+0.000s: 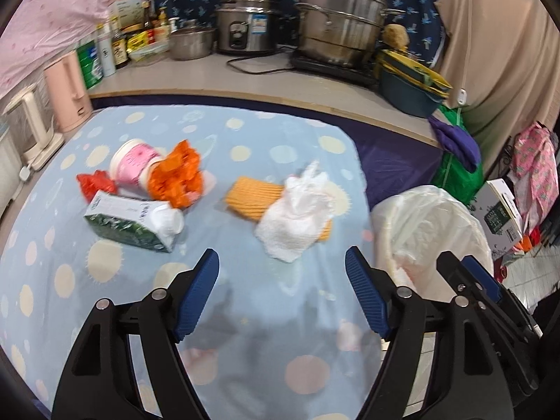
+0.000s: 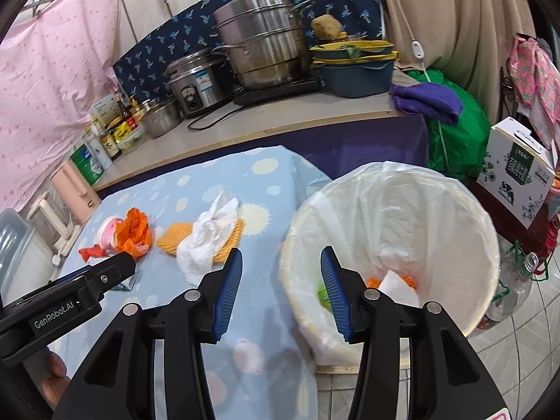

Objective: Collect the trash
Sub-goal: 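Move both tools back over the table toward the orange foam net and tissue, then grasp the white tissue with the right gripper while the left grasps the orange foam net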

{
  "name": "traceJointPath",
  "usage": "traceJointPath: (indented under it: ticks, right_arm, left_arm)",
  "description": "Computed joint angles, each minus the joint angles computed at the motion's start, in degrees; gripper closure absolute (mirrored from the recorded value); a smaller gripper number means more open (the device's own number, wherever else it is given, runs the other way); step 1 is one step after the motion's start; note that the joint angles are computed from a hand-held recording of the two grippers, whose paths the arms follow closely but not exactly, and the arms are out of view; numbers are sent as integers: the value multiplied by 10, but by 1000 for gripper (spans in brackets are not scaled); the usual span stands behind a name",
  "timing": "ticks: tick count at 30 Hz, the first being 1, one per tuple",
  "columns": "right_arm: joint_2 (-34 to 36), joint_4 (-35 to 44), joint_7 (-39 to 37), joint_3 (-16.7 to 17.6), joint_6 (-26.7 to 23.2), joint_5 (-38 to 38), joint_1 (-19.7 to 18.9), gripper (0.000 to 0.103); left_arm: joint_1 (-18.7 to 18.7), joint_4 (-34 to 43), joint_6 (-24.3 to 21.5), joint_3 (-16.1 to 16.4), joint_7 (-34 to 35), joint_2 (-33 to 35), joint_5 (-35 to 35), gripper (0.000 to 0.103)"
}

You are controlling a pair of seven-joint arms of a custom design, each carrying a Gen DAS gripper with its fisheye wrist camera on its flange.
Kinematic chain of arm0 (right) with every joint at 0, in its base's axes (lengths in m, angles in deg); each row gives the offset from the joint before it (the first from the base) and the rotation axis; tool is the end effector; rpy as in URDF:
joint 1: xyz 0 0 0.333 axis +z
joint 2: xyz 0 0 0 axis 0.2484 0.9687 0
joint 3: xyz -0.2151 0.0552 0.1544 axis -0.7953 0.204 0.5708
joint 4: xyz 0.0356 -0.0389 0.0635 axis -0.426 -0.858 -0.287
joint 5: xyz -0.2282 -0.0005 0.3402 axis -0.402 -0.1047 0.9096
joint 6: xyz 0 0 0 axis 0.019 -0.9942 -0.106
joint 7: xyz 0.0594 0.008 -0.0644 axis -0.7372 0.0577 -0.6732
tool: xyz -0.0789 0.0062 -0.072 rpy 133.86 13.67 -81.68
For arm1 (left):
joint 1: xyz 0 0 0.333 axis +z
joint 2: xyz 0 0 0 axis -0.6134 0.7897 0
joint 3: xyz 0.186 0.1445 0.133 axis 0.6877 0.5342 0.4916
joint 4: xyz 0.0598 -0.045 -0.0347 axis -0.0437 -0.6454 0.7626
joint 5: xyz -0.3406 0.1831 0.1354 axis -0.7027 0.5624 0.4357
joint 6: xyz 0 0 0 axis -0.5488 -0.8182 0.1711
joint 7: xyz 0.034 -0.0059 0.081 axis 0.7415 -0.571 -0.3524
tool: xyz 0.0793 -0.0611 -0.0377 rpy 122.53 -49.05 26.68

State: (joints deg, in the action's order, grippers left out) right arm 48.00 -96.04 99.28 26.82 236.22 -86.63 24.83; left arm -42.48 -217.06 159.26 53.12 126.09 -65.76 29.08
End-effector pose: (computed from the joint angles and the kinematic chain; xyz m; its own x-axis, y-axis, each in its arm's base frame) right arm 0.5110 0.2057 0.4094 -0.2335 -0.9377 -0.2574 -0.6090 0.3474 -0.7130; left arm 0.5622 -0.1093 0.4304 -0.1821 -0.9750 0.1272 -0.7554 0.0559 -0.6529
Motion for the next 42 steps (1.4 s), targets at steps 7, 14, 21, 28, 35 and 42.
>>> traceJointPath:
  ticks: [7,14,21,28,35,42]
  right_arm:
    - [67,58,-47,-7,1,42,31,57]
    - [145,135,-115,-28,-5,94,69,57]
    - [216,206,-181,-49,-8,165,94,57]
    - [274,270,-227,-69,-26,214,115,57]
    - [316,320,-265,-77,-37,253,120,57]
    - [331,335,-310,-74,-43,291,121,91]
  left_arm:
    - [31,0,5,18,-25,15,13,21]
    - [55,15,-6,30,-27,38,7,21]
    - [72,37,-15,35,-26,63,1,21]
    - [83,61,-30,36,-20,86,-13,21]
    - [85,72,-39,33,-10,97,-22,21]
    - [83,78,-46,33,-18,103,-13,21]
